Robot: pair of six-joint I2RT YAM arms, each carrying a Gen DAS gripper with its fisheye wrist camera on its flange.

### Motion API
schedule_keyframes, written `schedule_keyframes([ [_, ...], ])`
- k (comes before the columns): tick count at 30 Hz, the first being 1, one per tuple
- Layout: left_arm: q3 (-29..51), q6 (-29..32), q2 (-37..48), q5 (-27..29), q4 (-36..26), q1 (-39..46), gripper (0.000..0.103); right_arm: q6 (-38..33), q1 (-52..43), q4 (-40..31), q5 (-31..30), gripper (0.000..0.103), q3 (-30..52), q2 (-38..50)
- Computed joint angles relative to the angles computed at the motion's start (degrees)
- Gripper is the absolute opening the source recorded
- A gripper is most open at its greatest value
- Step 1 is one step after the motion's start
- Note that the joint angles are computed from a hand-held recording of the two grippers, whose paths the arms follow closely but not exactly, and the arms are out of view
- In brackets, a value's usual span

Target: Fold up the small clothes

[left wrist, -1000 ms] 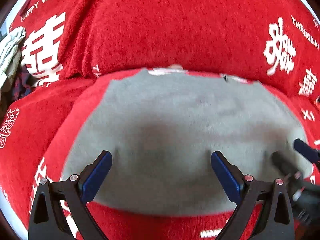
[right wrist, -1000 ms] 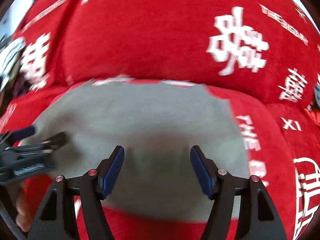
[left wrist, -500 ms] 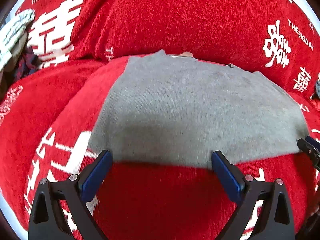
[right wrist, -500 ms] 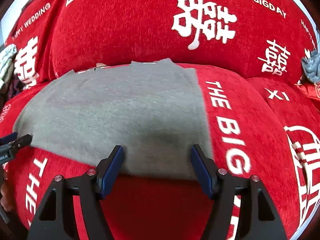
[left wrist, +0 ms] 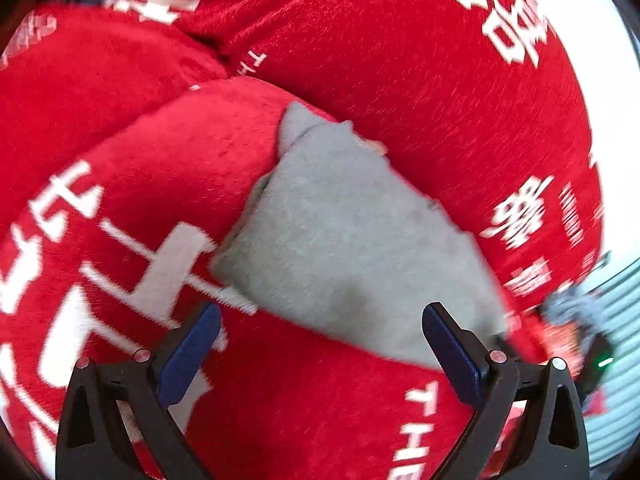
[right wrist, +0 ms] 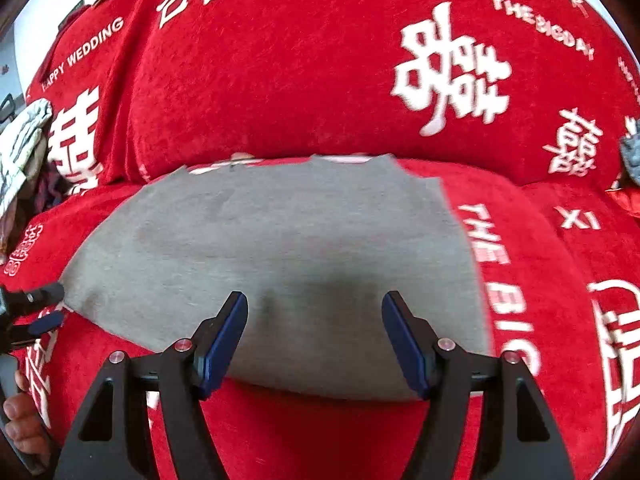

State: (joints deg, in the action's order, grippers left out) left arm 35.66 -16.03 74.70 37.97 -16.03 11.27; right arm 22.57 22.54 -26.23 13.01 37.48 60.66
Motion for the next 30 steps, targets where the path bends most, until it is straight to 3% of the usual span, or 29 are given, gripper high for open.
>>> schedule_keyframes([
  [3,-1.0,-4.3,3.5,8.6,6.5,4.2,0.100,2.0,2.5,1.4,0.1,0.073,-0.3,2.2],
  [6,-1.7,-6.9,4.4,10.1,11.0,4.1,0.099,2.5,4.7,2.0,1.4,0.073,-0.9,3.9],
  [7,-1.9,-7.4,4.3,9.3,11.9,3.2,0.095,2.6,5.0,2.2,1.7,0.073,-1.0,4.6],
  [8,-1.7,-7.8,4.9,8.2,13.1,1.8,0.089,2.7,5.0,2.4,1.8,0.073,-1.0,5.1],
  [10,0.6,-6.8,9.2,7.8,13.1,0.4,0.055,2.5,4.9,2.4,2.1,0.073,-0.4,5.9],
  [13,1.6,-8.0,12.4,7.9,14.7,0.6,0.026,1.8,4.7,1.8,1.9,0.073,1.5,7.4],
  [14,1.6,-9.0,13.3,8.8,15.8,1.1,0.021,1.3,4.7,1.8,1.9,0.073,2.1,7.9],
  [17,1.8,-11.0,15.8,12.4,18.3,2.8,0.018,-0.7,4.6,1.6,1.6,0.073,5.4,11.0],
  [20,2.9,-8.9,14.5,7.4,15.4,0.5,0.018,-2.4,4.0,1.2,-1.1,0.073,11.6,16.7],
  [26,1.8,-7.8,12.4,1.3,16.2,-2.1,0.018,-4.4,3.4,-4.4,-10.8,0.073,32.4,34.4],
  [30,0.5,-7.2,10.7,-1.4,17.1,-3.0,0.018,-3.6,4.4,-11.1,-16.8,0.073,50.6,50.3],
])
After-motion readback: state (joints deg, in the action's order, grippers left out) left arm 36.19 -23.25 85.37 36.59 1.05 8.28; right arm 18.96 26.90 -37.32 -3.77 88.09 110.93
